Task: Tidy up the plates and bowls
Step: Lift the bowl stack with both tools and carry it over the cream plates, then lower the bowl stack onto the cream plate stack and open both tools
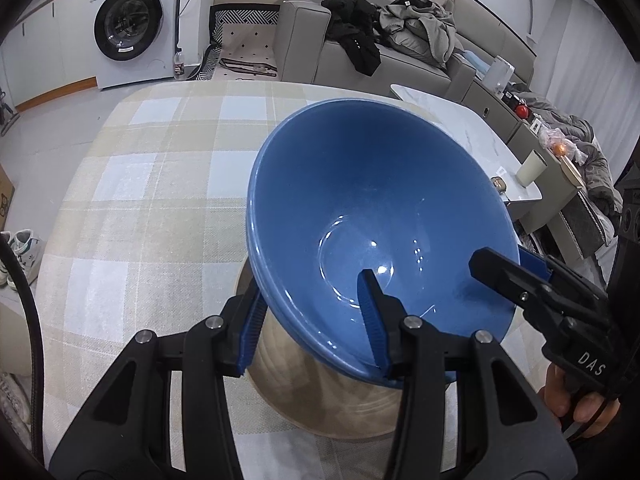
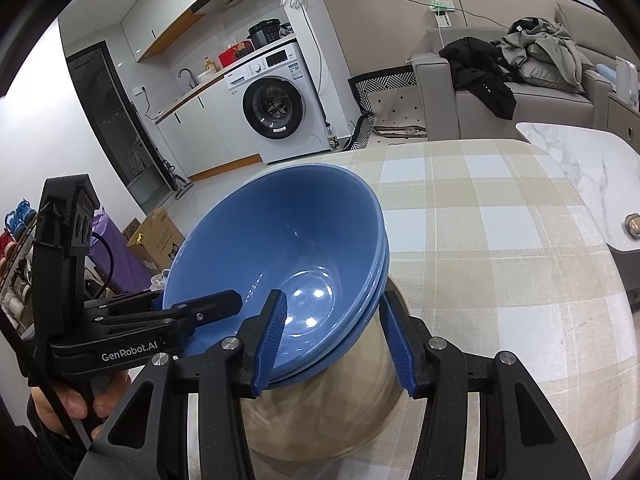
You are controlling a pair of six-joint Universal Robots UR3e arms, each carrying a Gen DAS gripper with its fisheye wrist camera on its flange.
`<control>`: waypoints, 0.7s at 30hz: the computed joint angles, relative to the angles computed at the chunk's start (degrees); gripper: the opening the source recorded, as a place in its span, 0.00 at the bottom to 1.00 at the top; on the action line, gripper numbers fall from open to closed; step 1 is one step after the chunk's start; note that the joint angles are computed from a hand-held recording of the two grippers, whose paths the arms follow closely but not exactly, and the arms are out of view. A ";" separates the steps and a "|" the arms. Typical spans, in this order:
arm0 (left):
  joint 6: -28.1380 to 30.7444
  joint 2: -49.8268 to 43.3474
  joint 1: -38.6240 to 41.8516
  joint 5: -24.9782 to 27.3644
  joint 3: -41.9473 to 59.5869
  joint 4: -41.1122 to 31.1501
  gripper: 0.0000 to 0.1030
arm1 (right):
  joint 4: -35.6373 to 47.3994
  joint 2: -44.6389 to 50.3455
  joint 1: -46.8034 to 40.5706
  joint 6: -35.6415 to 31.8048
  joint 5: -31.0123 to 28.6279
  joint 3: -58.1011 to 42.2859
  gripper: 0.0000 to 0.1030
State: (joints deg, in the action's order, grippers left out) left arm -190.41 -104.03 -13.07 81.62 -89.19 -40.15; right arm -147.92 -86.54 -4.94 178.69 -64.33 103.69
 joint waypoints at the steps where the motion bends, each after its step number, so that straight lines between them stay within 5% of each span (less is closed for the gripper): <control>1: 0.08 -0.28 0.02 0.00 0.12 0.18 0.41 | -0.13 0.17 -0.08 -0.07 0.12 -0.05 0.49; 12: 1.93 1.80 0.82 -0.85 -3.71 2.59 0.43 | 1.16 0.13 -0.33 -1.09 0.28 -0.73 0.49; 21: 3.33 1.77 -0.02 -0.15 -4.53 4.61 0.58 | 2.18 -0.11 0.32 -1.48 -0.59 -1.45 0.52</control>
